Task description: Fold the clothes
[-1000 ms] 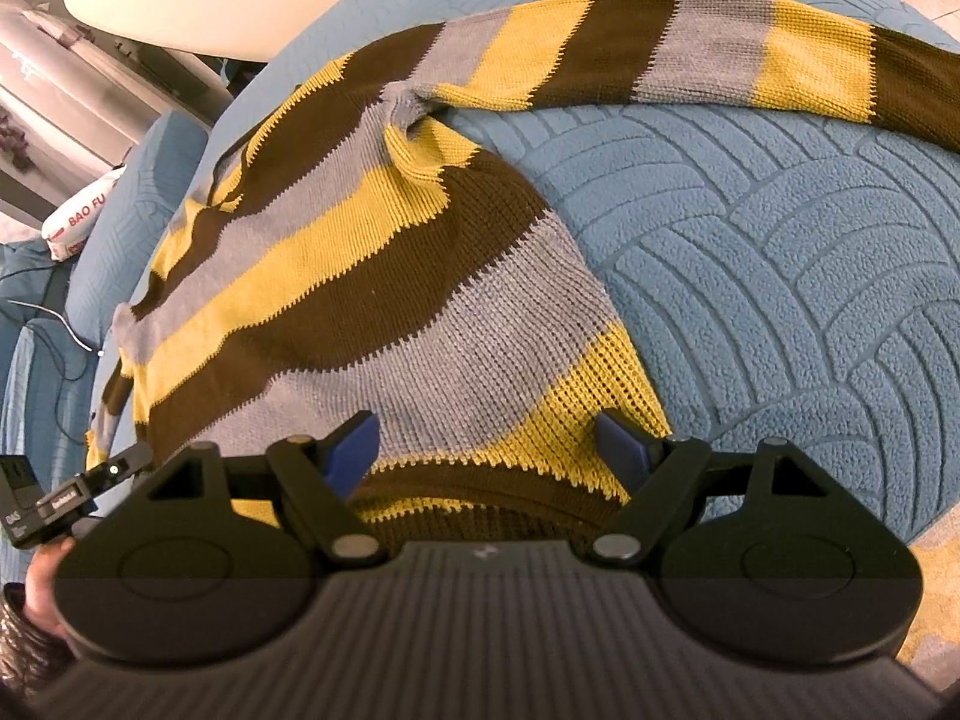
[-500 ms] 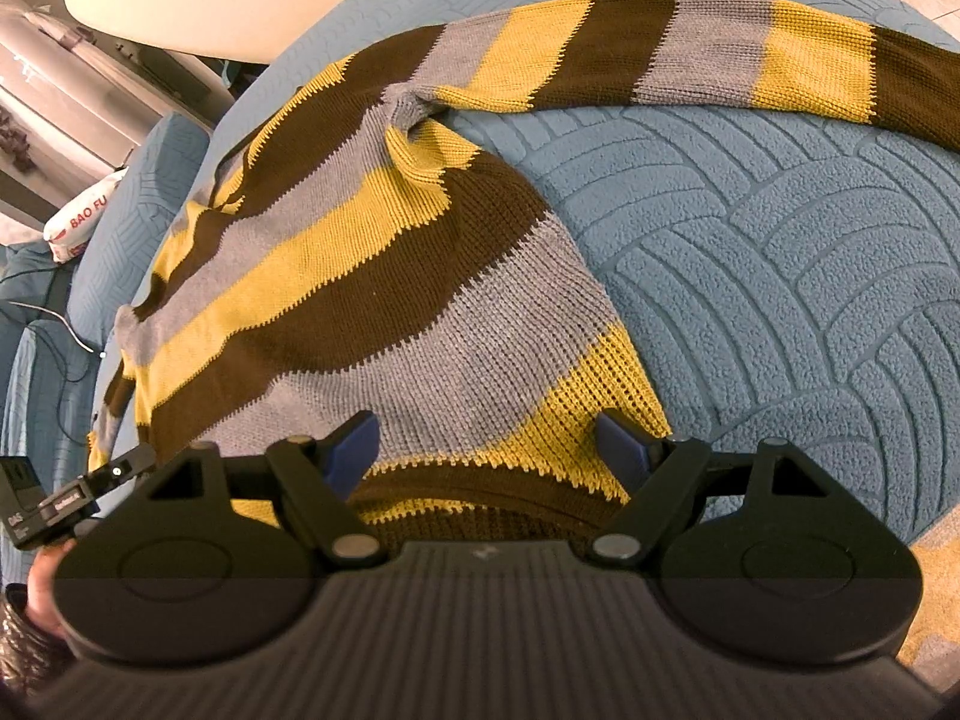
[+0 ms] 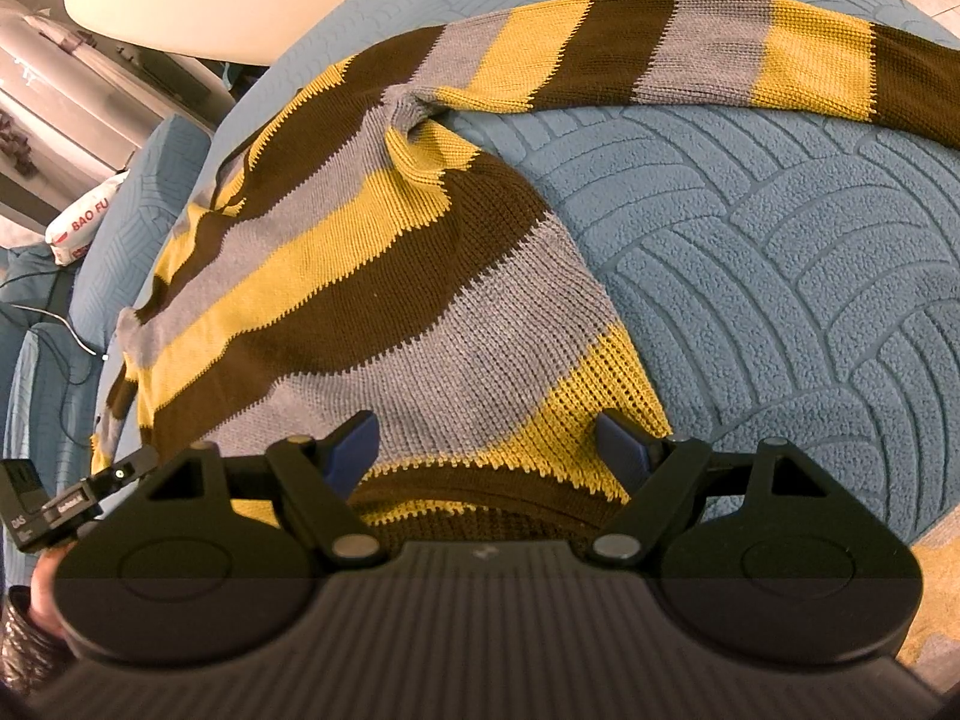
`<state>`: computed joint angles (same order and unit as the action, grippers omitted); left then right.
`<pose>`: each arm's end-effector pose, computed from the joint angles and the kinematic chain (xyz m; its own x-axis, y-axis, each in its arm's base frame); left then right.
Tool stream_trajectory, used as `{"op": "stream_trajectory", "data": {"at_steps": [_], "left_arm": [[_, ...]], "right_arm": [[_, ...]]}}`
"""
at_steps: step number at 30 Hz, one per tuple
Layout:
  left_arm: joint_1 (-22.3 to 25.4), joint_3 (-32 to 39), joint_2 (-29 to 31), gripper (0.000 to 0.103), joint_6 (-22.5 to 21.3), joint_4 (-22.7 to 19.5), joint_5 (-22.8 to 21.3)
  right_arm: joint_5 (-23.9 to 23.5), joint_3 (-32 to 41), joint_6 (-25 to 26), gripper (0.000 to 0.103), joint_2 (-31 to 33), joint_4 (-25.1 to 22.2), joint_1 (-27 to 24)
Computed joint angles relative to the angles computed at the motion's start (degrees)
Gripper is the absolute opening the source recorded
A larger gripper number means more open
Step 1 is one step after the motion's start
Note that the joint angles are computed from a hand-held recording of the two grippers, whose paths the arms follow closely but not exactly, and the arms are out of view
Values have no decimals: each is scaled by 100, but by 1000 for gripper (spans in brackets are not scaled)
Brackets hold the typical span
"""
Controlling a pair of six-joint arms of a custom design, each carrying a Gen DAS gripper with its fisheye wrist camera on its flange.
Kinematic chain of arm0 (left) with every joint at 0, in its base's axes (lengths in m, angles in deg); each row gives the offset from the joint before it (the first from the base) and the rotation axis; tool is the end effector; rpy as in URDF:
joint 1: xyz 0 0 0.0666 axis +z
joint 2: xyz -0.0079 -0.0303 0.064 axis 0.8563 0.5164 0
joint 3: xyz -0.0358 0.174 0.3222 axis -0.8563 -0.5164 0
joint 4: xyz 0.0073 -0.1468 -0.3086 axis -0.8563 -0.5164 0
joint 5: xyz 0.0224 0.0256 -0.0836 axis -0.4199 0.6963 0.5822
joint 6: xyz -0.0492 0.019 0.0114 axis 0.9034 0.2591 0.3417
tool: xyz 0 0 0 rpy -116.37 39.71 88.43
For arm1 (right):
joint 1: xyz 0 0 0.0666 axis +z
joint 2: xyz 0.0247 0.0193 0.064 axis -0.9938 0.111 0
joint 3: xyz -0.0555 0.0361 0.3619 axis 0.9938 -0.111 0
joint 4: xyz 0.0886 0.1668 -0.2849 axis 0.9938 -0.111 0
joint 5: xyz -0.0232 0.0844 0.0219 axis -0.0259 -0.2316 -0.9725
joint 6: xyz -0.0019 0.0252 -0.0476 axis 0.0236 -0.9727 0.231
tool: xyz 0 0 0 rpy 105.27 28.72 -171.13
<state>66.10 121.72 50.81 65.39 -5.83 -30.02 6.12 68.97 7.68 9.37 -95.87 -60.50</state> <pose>0.5485 0.0482 0.3955 -0.7831 0.1244 -0.6094 0.4058 0.8447 -0.3489 0.4737 0.2029 0.4064 -0.7588 0.5197 -0.3925 0.2879 0.8082 0.5137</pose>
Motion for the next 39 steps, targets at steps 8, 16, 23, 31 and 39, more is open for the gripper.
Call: {"op": "stream_trajectory", "data": {"at_steps": [8,16,23,31,39], "left_arm": [[-9,-1,-1,103,-11,8,-15],[-2,-6,-3,103,-44,11,-28],[-2,-20,-9,103,-53,20,-33],[-22,-48,-28,103,-38,56,-59],[-170,-324,-225,103,-256,285,-476]], "right_arm": [[-20,-11,-8,81,-10,11,-9],[-64,-46,-28,81,-34,52,-32],[-76,-69,-44,81,-50,91,-35],[-56,-72,-45,81,-49,135,-33],[-103,-91,-28,81,-63,177,-40]]}}
